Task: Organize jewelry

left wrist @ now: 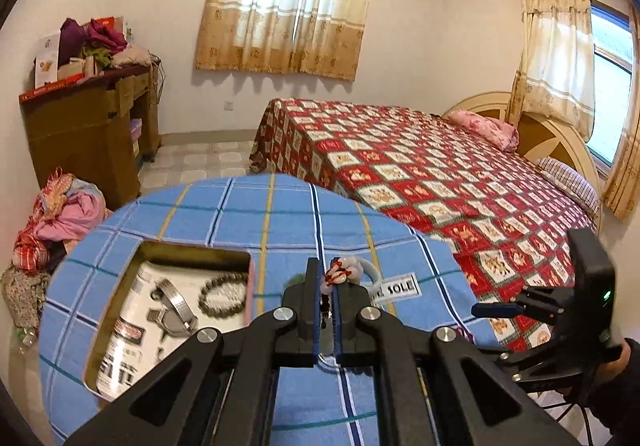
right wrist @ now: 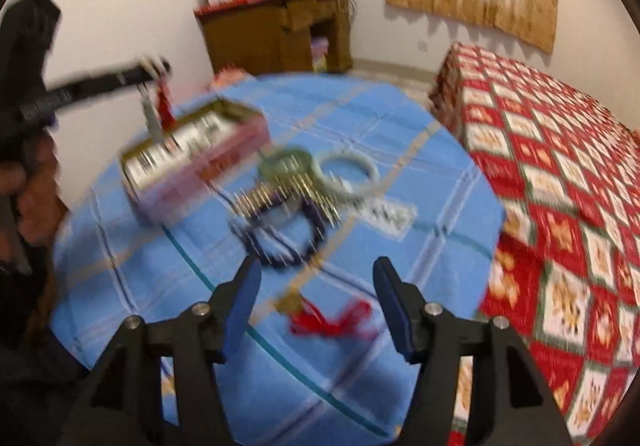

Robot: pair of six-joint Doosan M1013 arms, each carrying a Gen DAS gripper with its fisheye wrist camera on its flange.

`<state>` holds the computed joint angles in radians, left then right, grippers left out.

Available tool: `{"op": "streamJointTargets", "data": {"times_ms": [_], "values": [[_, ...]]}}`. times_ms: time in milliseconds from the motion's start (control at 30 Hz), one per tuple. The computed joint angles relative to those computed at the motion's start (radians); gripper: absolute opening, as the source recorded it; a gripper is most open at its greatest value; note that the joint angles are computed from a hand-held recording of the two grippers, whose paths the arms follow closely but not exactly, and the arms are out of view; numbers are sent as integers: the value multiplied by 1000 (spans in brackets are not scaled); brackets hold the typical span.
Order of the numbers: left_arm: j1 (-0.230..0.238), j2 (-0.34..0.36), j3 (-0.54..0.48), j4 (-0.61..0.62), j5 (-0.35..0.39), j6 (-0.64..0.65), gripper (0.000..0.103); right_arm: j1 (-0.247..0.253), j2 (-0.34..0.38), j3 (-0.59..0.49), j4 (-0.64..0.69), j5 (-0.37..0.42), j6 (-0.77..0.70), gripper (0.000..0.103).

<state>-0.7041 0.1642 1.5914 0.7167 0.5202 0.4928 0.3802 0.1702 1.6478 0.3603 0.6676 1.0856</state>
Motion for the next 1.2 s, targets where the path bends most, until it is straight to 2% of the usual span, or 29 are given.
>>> {"op": "streamJointTargets", "data": {"times_ms": [67,167,233,300,333,567,767,967,1200], "values": [[-7,4,4,-18,-1,10,3,-7,3,9,5,18,8,62],[-18,12,9,-55,6,47,3,-7,3,26,-20,-4,44,62],[-21,20,11,-95,10,81,3,-11,8,27,18,-3,18,59],[-20,25,11,-117,13,98,3,-3,14,24,0,-9,26,34],[-20,25,12,-121,15,99,3,2,19,20,-16,-7,34,10],[-15,-4,29,-54,16,37,3,17,-3,14,30,-51,-25,9],[0,-41,45,47,38,-50,3,44,-4,-42,73,-84,-100,9],[31,-61,55,110,78,-117,3,73,27,-109,137,-88,-182,9],[63,-60,60,115,107,-140,3,106,71,-170,200,-67,-244,9]]}}
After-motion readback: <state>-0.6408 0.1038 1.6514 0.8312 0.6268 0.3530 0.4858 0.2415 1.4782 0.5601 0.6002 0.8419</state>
